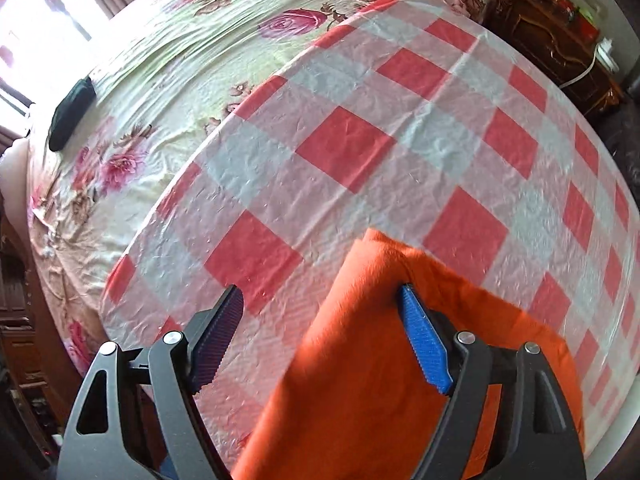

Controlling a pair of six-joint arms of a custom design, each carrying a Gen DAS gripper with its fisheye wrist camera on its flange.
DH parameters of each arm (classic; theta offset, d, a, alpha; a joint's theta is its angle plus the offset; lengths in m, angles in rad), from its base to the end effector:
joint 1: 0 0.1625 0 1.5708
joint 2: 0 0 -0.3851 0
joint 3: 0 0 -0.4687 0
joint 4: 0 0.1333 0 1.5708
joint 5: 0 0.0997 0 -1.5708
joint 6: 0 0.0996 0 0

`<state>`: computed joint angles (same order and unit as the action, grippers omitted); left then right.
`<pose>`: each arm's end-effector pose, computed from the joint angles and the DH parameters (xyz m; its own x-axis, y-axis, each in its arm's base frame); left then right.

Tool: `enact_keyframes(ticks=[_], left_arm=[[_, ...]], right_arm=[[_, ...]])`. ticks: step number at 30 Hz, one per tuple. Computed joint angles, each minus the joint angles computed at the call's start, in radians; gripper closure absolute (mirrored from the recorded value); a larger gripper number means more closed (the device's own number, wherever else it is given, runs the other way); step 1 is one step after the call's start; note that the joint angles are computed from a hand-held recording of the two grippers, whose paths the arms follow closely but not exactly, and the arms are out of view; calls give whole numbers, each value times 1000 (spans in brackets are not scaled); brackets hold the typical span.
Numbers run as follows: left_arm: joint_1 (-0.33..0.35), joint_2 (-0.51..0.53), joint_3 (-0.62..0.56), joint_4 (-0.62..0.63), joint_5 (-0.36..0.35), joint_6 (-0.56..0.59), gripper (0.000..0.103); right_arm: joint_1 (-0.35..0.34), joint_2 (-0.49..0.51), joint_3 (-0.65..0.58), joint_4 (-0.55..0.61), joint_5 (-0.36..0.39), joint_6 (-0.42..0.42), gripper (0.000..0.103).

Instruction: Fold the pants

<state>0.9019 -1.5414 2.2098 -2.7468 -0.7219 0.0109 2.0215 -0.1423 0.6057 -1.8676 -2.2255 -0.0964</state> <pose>-0.1458 -0.5199 0.2479 -0.7387 0.1310 -0.6612 0.5500 0.6842 -0.4789 0.4512 -0.7656 -0.0868 -0.6256 -0.5198 0.5817 -0.4921 0.8416 0.2229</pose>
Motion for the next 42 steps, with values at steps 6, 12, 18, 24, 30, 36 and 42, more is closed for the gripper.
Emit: enact_keyframes(ticks=[6, 12, 18, 24, 30, 36, 42], left_arm=[[14, -15, 2, 1, -28, 11, 93], [-3, -38, 0, 3, -13, 6, 94], [-125, -9, -32, -68, 11, 135, 94], [-271, 141, -59, -176, -71, 276, 94], [-369, 383, -76, -244, -165, 304, 94], [-404, 668, -104, -372, -122, 400, 94], [-447, 805, -81, -615, -13, 551, 63]], right_arm=[[-14, -39, 70, -70, -5, -3, 83], [-31, -150, 201, -237, 113, -5, 95], [-58, -402, 440, -436, 295, 17, 96], [-131, -765, 757, -584, 382, 22, 96], [-289, -1112, 1091, -675, 356, 29, 96], [-477, -1202, 1247, -706, 366, -5, 96], [-527, -1217, 1283, -730, 442, -45, 83]])
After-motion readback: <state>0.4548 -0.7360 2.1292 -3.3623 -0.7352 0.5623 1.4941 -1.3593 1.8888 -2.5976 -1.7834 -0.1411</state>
